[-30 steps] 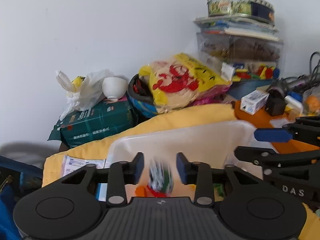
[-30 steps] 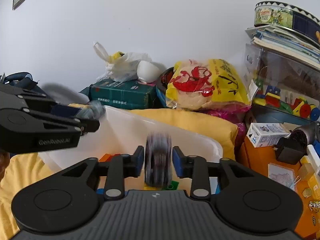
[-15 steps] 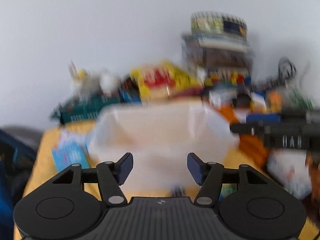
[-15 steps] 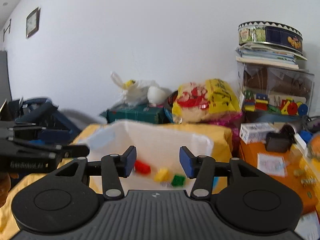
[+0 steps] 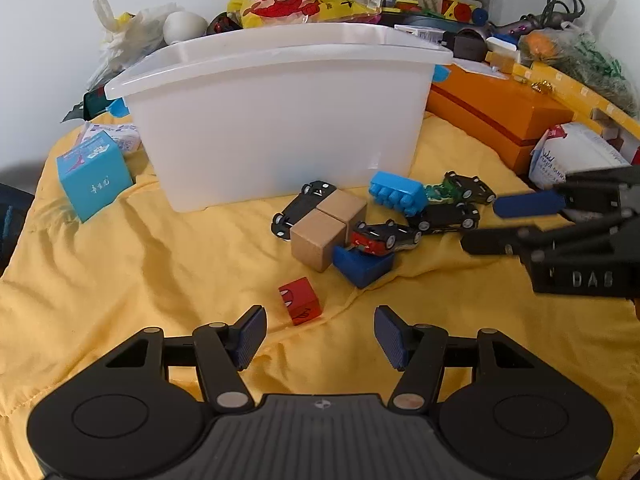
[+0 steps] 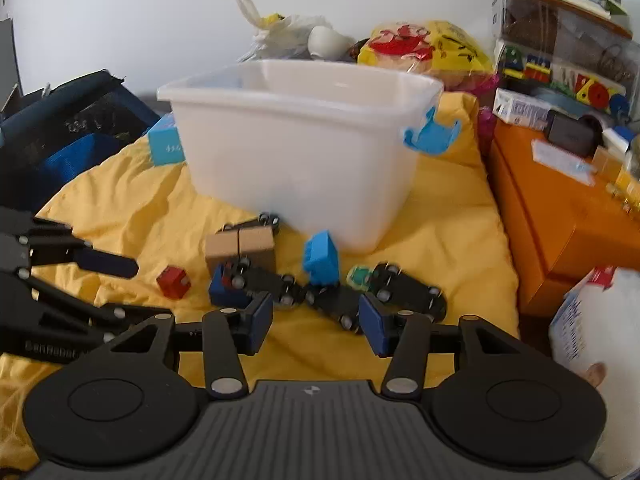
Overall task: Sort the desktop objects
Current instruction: 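Move both open tools back down toward the toys on the bedspread, then grasp the red-green car with the left tool while the right tool grasps the dark blue car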
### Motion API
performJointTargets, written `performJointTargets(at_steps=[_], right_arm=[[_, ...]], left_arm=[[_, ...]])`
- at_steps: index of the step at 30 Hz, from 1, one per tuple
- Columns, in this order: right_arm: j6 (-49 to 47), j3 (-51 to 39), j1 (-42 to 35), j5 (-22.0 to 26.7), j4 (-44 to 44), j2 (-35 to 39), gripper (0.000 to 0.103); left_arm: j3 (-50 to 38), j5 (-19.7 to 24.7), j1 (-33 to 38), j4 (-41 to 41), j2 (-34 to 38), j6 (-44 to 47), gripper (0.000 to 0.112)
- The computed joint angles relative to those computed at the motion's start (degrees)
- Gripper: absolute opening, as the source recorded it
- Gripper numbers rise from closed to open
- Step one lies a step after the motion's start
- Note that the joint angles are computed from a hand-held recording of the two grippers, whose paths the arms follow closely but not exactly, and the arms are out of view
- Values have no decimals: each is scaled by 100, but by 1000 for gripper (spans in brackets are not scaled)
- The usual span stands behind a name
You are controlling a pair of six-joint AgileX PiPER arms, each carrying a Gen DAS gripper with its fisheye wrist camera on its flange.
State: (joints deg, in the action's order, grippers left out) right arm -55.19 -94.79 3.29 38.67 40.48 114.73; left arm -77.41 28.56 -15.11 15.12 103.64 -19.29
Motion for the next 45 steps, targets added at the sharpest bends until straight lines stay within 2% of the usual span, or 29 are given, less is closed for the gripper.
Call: performJointTargets(at_steps=[5, 7, 11, 14, 16, 21, 22, 24, 26, 27, 31, 34, 38, 41, 42, 43, 45], right_arm=[[199, 0, 37, 119, -396, 51, 46], [265, 18, 65, 99, -538, 50, 40], [-77, 253, 169, -369, -741, -53, 42], [-1432, 112, 57, -285, -107, 138, 43], [-2044, -187, 13, -137, 64, 358, 43], [-1353, -1685, 121, 563, -865, 1251, 44], [-1261, -1947, 105, 765, -897, 1396, 39], [-1090, -2092, 61, 958, -861, 1436, 36], [-1072, -1778, 12, 865, -759, 1203, 22], [-1061, -1568, -27, 785, -709, 1049, 21], [-439, -1217, -231, 1145, -705, 723, 20], [-345, -643, -293, 956, -710, 369, 20], [-375, -131, -335, 872, -681, 61, 21], [-398, 83, -333, 767, -631, -58, 21], [-368, 84, -329, 757, -620, -61, 21], [-345, 73, -321, 730, -626, -49, 21], [-234, 3, -291, 741, -723, -32, 21]], left_arm=[[-206, -80, 15, -150, 167, 215, 63], [-314, -98, -74, 24, 236, 255, 62], [-565, -153, -242, -43, 353, 947, 62], [-806, -115, -344, 19, 493, 1461, 62], [-920, -36, -278, -375, 526, 1922, 62], [-1265, 356, -90, -1124, 733, 3024, 62], [-1315, 365, -100, -1101, 767, 3138, 62], [-1426, 393, -130, -1063, 840, 3369, 62], [-1564, 413, -191, -910, 930, 3526, 62], [-1688, 458, -237, -786, 1012, 3631, 61], [-2184, 637, -316, -645, 1358, 4142, 53], [-2772, 1164, -332, -728, 1741, 4614, 38], [-3009, 1388, -420, -562, 1950, 5021, 34], [-3219, 1556, -308, -904, 2025, 5166, 32], [-3337, 1664, -227, -1179, 2049, 5178, 21], [-3526, 1904, -73, -1682, 2061, 5173, 20], [-3216, 1769, 150, -2338, 1747, 4895, 20]])
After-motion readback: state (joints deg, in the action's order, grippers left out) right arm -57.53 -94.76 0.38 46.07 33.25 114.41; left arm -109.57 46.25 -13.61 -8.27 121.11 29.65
